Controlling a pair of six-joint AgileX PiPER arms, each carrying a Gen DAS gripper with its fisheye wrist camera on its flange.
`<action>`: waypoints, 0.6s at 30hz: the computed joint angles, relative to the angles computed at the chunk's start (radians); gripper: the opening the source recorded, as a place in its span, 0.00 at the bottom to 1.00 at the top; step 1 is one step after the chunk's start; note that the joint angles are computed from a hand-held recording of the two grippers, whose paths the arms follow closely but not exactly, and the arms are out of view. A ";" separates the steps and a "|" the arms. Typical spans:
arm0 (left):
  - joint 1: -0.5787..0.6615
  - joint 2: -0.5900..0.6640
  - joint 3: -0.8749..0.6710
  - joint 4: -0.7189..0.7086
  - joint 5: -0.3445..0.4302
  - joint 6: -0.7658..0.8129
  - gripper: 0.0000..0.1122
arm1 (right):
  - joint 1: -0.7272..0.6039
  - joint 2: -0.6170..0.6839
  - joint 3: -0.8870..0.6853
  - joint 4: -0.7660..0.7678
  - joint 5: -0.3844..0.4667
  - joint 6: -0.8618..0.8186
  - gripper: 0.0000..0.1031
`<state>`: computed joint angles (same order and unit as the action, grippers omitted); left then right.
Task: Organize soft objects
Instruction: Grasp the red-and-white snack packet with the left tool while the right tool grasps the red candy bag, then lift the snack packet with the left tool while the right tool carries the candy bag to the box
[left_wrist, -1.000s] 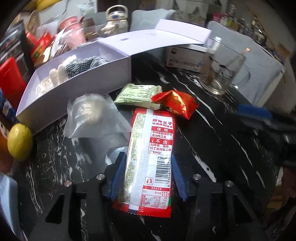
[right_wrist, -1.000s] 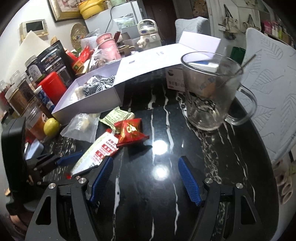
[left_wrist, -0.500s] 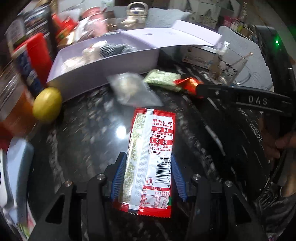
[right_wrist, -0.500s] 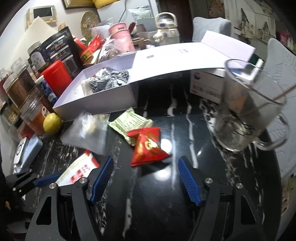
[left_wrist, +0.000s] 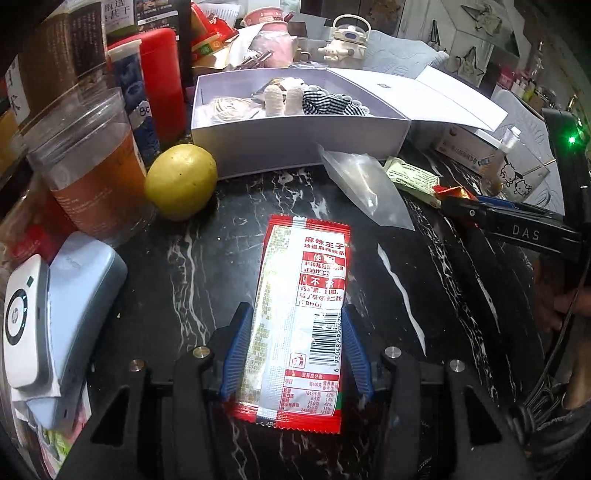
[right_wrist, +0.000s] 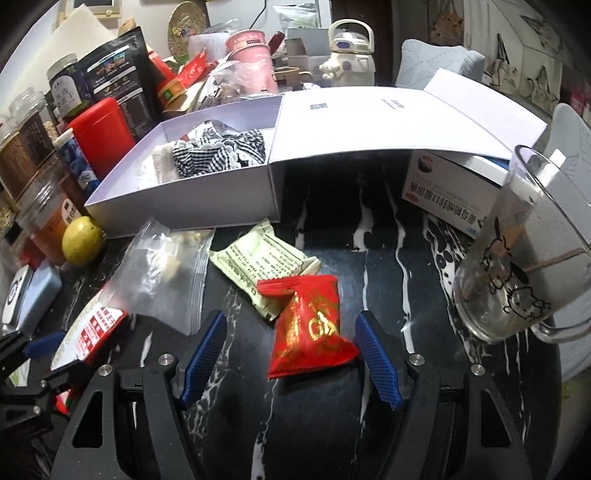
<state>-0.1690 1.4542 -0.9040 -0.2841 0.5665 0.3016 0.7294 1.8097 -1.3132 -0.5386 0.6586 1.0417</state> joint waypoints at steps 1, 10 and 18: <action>-0.003 0.011 -0.004 0.002 -0.001 -0.003 0.43 | -0.001 0.005 -0.008 0.001 0.007 -0.003 0.66; -0.042 0.045 -0.022 0.077 -0.034 -0.048 0.47 | 0.019 -0.004 -0.008 0.032 0.038 -0.008 0.37; -0.040 0.050 0.007 0.064 -0.114 -0.014 0.45 | 0.063 -0.079 0.067 0.090 0.061 -0.005 0.37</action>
